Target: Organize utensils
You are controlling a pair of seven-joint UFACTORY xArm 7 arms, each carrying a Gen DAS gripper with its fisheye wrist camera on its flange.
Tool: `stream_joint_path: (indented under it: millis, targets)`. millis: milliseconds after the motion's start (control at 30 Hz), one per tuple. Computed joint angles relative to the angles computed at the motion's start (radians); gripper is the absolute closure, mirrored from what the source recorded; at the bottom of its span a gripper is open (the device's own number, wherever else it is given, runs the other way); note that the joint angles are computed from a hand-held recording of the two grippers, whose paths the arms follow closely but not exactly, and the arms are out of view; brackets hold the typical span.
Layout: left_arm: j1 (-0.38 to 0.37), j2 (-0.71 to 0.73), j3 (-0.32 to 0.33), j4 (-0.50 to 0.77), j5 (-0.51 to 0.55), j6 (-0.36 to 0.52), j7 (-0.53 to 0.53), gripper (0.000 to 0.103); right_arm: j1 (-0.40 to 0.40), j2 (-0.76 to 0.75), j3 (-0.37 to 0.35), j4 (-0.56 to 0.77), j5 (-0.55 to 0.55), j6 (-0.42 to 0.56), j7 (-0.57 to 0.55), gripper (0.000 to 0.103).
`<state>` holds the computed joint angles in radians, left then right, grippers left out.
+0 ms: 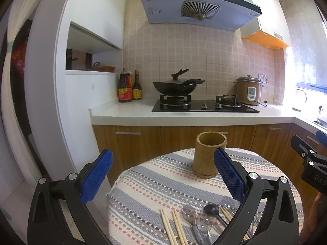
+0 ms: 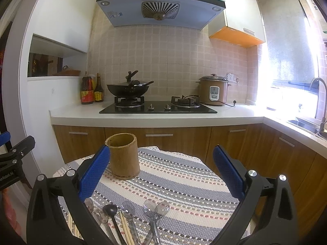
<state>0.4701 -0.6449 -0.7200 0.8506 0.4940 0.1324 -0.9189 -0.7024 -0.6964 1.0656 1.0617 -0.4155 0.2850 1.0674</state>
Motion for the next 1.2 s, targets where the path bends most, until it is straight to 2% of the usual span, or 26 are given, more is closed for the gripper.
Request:
stream_joint_path:
  millis: [767,1200]
  targets:
    - [-0.004,0.023,0.004,0.018,0.012,0.004,-0.008,0.007,-0.014,0.000,0.013,0.015,0.007,0.003,-0.016,0.007]
    - [-0.011,0.025,0.007,0.008,0.012,-0.012,-0.012,0.007,0.007,0.025,0.000,0.009,0.012,-0.008,-0.024,0.008]
